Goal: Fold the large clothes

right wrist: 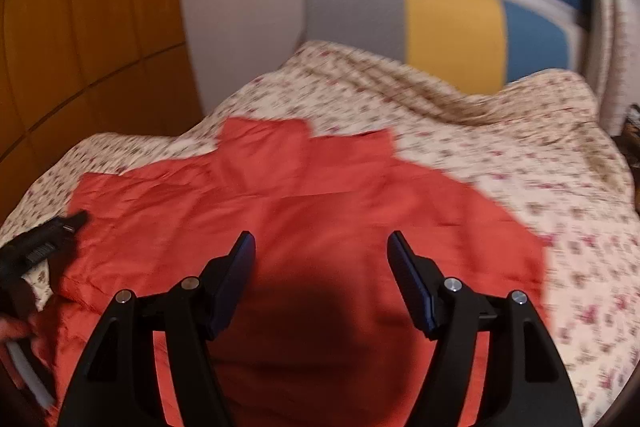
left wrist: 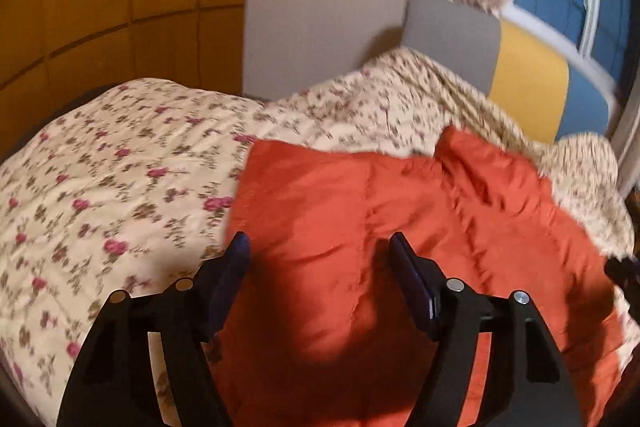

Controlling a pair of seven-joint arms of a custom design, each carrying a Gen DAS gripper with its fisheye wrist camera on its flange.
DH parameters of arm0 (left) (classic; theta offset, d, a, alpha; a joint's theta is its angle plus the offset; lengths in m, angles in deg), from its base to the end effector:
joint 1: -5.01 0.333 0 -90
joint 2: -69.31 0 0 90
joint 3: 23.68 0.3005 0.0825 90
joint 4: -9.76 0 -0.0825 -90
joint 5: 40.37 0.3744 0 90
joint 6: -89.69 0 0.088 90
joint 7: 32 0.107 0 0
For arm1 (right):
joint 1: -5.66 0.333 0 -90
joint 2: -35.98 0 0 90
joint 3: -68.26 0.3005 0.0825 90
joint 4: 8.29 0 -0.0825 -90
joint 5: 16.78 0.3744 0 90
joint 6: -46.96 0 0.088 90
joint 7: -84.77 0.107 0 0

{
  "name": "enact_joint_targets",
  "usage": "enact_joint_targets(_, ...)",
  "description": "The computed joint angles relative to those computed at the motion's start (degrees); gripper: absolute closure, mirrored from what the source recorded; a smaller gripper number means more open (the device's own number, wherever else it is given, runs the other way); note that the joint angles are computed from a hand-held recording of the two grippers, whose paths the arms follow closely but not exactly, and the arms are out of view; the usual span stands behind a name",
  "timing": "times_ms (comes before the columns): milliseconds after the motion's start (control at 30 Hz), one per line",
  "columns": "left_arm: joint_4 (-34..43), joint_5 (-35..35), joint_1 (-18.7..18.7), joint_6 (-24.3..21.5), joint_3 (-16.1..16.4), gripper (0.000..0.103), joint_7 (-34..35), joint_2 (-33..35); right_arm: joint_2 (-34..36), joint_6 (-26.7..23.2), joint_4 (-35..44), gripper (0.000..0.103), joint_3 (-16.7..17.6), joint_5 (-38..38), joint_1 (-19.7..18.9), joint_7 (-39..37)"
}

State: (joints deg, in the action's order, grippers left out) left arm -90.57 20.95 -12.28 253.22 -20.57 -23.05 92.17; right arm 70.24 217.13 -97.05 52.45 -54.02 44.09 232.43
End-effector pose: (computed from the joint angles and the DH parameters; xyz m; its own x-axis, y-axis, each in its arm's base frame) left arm 0.6388 -0.2146 0.3932 0.1694 -0.9810 0.0940 -0.6142 -0.1797 -0.7684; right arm 0.6352 0.3551 0.3860 0.1327 -0.9890 -0.0660 -0.6168 -0.0303 -0.7865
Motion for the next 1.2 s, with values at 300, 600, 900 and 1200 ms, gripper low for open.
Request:
enact_joint_targets(300, 4.3, -8.0, 2.3, 3.5, -1.4, 0.024, 12.5, 7.1, 10.3, -7.2, 10.7, 0.03, 5.6, 10.5, -4.3, -4.0)
enact_joint_targets(600, 2.3, -12.1, -3.1, 1.8, 4.0, 0.014, 14.1, 5.6, 8.8, -6.8, 7.4, 0.03, 2.0, 8.1, -1.5, -1.7)
enact_joint_targets(900, -1.7, -11.6, 0.4, -1.2, 1.3, 0.007, 8.0, 2.3, 7.6, -5.7, 5.4, 0.03, 1.2, 6.3, -1.1, -0.1)
enact_joint_targets(1200, 1.9, -23.9, 1.6, -3.0, -0.3, 0.003, 19.7, 6.0, 8.1, -6.7, 6.2, 0.028, 1.8, 5.7, -1.5, -0.1)
